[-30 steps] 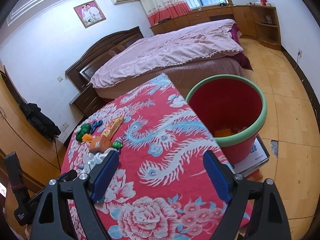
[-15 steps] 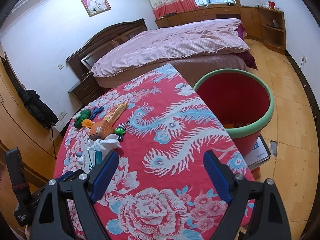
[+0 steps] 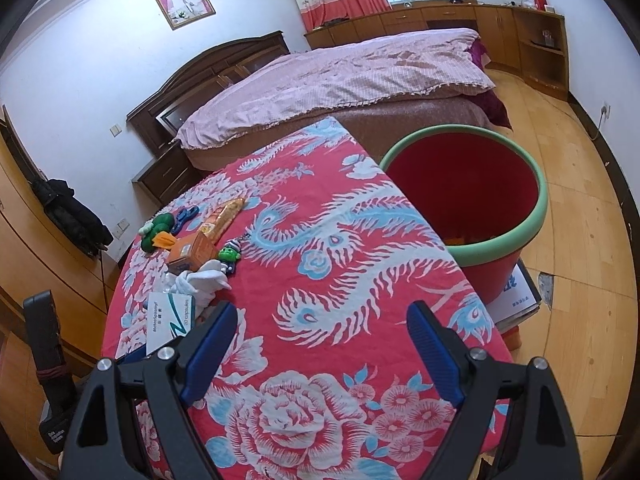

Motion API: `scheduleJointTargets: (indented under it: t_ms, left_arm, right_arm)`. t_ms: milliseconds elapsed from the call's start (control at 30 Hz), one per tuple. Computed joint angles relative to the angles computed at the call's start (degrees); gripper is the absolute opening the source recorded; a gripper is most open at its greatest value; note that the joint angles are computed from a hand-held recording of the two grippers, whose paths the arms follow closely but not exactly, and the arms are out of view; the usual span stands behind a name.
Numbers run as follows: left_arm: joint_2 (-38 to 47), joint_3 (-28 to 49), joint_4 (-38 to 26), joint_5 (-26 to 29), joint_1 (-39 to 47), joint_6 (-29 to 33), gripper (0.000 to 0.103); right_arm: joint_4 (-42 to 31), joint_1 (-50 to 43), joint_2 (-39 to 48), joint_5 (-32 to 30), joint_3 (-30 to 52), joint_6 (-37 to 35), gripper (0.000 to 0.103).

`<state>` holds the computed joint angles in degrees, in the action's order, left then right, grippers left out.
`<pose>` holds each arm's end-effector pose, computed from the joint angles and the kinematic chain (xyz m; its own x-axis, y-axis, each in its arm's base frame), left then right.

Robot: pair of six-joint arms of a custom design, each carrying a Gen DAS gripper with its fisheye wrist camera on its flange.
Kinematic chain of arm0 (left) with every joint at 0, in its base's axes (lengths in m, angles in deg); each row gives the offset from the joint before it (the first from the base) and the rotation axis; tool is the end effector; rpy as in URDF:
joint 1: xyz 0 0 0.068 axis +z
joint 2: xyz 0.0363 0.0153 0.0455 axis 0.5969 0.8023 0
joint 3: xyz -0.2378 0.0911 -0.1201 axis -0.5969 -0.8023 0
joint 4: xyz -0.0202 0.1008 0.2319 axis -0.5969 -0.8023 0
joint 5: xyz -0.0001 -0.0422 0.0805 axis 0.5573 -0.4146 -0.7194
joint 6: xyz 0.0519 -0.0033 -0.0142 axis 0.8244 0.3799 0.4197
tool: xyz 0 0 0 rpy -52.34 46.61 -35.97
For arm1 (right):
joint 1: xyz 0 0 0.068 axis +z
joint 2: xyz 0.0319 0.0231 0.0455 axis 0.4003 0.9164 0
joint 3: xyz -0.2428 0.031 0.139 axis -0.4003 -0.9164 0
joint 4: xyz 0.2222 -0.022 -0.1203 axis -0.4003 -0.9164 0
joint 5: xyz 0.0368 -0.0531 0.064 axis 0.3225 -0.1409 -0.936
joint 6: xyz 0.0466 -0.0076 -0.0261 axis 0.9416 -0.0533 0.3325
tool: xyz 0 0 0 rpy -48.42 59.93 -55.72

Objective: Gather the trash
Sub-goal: 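Lift the medicine box with the left tool while the right tool grasps the white cloth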

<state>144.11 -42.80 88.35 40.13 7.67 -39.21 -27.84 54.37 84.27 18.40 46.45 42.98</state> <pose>0.2304 -0.1187 0.0265 -0.7827 -0.2598 -0.5655 -0.1603 0.9622 -0.2202 0.2629 0.1571 0.0583 -0.7763 0.0587 -0.6276 -0.1924 0.9261 0.3246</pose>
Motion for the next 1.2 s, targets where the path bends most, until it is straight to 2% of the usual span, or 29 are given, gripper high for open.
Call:
scheduleJointTargets:
  t_ms: [133,467,600,767,1067,1200]
  left_arm:
    - [0.9,0.5,0.7,0.7,0.0,0.3,0.057]
    - [2.5,-1.0,7.0,5.0,1.7,0.5,0.056]
    - [2.5,-2.2,9.3,4.6,1.0,0.7,0.055]
    - [-1.2,-6.1,12.3,2.8,1.4,0.4,0.055]
    - [-10.4,-10.7,9.6,-0.2,7.8,2.6,0.055]
    - [-12.1,-11.8,9.8,0.4,12.3,4.4,0.055]
  right_arm:
    - [0.0,0.0,0.4,0.0,0.2,0.0,0.088]
    - [-0.1,0.4,1.1,0.1,0.7,0.1,0.088]
    - [-0.3,0.5,1.1,0.1,0.8,0.2,0.088]
    - [-0.2,0.7,1.3,0.2,0.9,0.0,0.088]
    - [-4.6,4.0,1.9,1.6,5.7,-1.3,0.088]
    - [-7.2,6.4,3.1,2.1,9.5,-2.2,0.088]
